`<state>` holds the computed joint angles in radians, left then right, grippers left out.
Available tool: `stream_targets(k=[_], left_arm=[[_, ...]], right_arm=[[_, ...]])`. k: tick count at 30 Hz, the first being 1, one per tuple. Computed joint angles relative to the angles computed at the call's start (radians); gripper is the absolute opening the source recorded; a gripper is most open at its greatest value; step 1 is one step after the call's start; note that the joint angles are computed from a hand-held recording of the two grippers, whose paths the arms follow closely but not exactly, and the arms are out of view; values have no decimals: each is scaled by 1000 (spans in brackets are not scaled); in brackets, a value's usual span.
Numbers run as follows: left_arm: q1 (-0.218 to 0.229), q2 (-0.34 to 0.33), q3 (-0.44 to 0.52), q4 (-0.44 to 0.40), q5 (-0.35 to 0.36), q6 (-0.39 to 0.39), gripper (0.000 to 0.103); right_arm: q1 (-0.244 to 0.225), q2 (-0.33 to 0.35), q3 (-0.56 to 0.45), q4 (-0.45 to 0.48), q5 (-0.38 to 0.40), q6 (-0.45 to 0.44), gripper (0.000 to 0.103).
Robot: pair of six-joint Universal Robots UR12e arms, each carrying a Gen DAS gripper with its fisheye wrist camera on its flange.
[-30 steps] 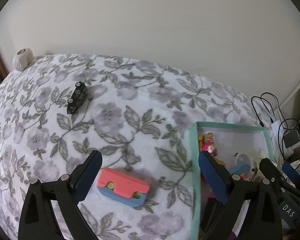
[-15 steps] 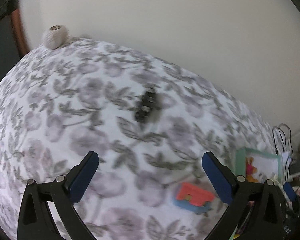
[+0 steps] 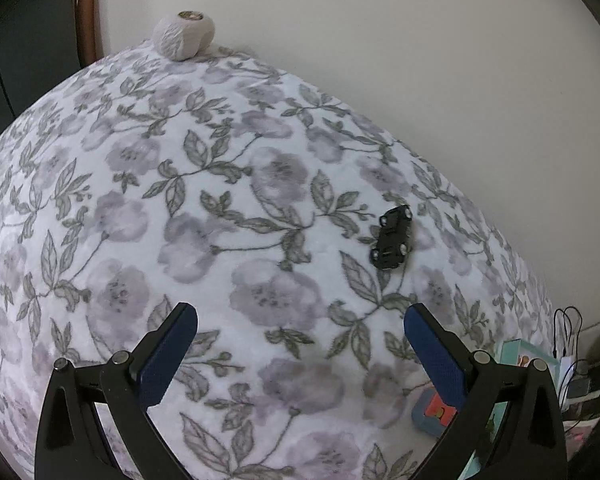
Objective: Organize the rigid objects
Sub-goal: 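Move both open tools back to the pink-blue block and black toy car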
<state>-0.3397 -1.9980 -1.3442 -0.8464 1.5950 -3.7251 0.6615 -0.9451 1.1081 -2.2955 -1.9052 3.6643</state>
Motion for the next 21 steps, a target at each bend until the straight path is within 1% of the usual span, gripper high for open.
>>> stream_targets(k=[4, 9, 11, 15, 16, 18, 20, 21], left_arm=[[8, 3, -10, 6, -20, -4, 103], [18, 4, -20, 13, -46, -13, 103], [20, 3, -20, 13, -55, -17, 103], [24, 1, -22, 8, -69, -19, 103], [25, -1, -21, 5, -72, -19, 103], [27, -2, -22, 1, -78, -18, 103], [29, -3, -24, 2, -82, -23, 103], [30, -3, -25, 3, -86, -23, 103]], right_arm=[[7, 33, -37, 44, -1, -43, 103], [0, 50, -59, 131, 17, -9, 103], [-2, 50, -57, 139, 26, -4, 103], [-4, 53, -55, 128, 28, -8, 102], [-3, 57, -62, 136, 19, -12, 102], [8, 72, -94, 194, -23, -43, 102], [15, 79, -103, 201, -46, -73, 101], [16, 79, -102, 193, -50, -66, 101]])
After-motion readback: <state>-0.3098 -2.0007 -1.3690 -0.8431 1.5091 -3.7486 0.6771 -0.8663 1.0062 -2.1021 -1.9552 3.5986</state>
